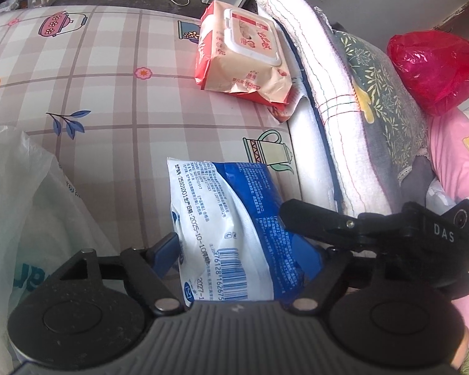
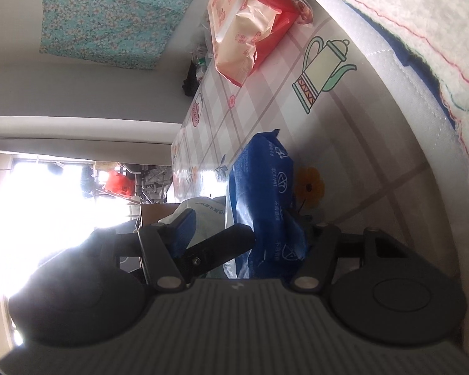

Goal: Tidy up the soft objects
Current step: 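Lift the diaper pack with both grippers and lower it into the cardboard box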

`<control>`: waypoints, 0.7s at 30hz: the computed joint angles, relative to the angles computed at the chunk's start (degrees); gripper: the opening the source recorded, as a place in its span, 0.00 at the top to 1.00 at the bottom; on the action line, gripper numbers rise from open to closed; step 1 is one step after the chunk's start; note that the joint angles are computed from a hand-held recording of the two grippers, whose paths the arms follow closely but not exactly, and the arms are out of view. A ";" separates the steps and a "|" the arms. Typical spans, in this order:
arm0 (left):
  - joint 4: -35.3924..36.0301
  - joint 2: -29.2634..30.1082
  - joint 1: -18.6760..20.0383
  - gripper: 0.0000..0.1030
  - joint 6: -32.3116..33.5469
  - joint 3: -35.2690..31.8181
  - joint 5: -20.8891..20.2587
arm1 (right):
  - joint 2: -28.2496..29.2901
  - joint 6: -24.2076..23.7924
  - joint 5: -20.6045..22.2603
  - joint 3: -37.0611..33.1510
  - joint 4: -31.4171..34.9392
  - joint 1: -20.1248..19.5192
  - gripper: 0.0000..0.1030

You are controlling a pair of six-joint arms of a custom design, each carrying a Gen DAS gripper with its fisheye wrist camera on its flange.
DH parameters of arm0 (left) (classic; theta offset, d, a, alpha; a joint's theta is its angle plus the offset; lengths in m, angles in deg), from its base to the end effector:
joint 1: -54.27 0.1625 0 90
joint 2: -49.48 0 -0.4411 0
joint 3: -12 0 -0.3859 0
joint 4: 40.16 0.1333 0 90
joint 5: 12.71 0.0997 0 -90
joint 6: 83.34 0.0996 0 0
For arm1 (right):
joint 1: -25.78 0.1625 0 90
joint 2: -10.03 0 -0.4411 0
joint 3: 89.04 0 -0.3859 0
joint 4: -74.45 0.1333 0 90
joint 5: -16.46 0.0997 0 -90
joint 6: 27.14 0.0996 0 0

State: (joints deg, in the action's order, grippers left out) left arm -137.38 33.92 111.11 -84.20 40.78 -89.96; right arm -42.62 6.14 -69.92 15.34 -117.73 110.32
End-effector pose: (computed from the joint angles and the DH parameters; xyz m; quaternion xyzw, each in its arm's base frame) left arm -0.3566 -0.8297 0.0855 0.2816 0.9517 0.0173 0.1212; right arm 0.0774 -0.6571 0.2238 0.2872 0.8575 -0.4066 0.1301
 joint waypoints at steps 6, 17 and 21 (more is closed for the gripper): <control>2.00 1.29 0.47 0.20 -0.37 -2.42 -1.84 | -1.24 1.91 1.79 2.68 -3.43 -1.23 0.40; 2.78 1.12 0.50 0.15 2.97 -2.34 -0.90 | 0.04 3.18 5.14 2.79 -5.58 -2.21 0.41; 2.80 1.07 0.45 0.16 3.63 -2.31 -0.42 | 0.45 3.31 6.26 2.68 -6.00 -2.50 0.41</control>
